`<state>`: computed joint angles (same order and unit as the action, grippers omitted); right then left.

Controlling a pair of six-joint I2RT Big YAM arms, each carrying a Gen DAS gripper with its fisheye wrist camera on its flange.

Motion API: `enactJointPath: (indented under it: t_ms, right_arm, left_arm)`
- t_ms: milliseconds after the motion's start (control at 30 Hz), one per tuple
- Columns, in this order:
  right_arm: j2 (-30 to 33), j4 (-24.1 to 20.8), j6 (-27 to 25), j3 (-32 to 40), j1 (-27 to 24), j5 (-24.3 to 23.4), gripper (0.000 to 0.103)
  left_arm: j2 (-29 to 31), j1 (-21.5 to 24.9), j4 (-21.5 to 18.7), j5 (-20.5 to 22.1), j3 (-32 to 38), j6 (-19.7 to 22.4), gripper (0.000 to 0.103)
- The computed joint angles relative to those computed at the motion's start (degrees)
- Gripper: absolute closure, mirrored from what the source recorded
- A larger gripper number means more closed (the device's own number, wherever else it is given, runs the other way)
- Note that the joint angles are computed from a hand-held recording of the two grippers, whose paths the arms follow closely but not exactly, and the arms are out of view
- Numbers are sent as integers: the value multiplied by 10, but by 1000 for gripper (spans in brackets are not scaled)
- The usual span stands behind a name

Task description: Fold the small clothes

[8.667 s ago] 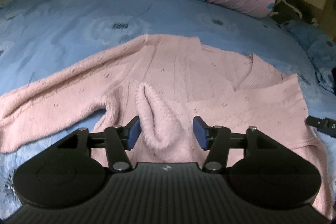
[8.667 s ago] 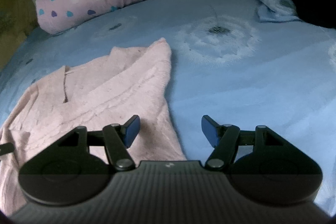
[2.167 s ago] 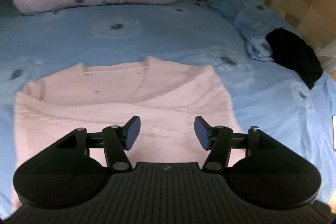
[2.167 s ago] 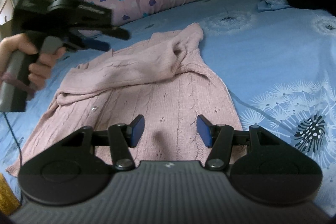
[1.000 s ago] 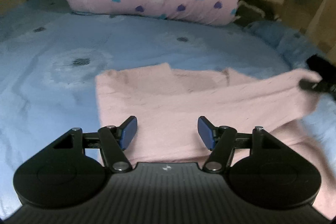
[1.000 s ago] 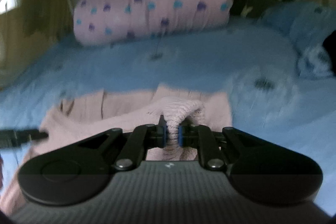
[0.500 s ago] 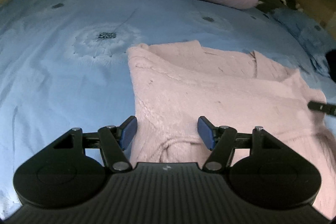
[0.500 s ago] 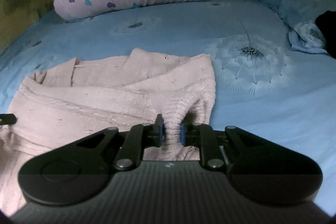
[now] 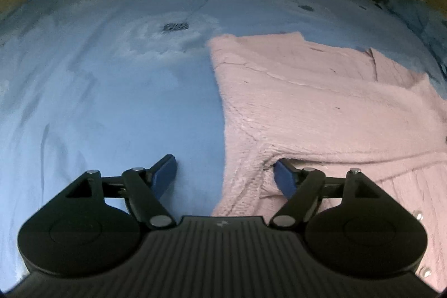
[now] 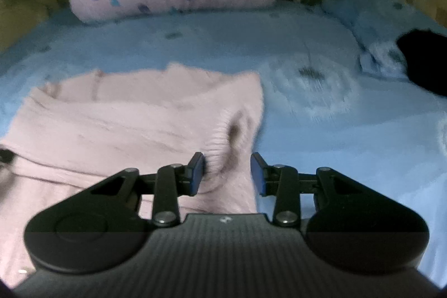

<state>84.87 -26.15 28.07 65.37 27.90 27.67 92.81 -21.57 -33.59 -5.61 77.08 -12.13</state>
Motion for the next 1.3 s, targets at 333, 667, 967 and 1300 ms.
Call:
enactJointPath:
  t_ms: [333,667,967,1300]
  right_arm:
    - [-42,34,87,-53,-14,-40,46]
    - [-141,-20,104,-97,45,6,46]
    - [-197,-44,87,-104,135,42,46]
    - [-206,-68,96,-103,226,68,46]
  left_arm:
    - [-22,-24,-17,-29,-7,29,23]
    - [-119,-68,-36,-48,-64,31,23]
    - [-214,-128,-55,-77,-115,16,23]
    - [-284,-198,-71,-112,-179,1,23]
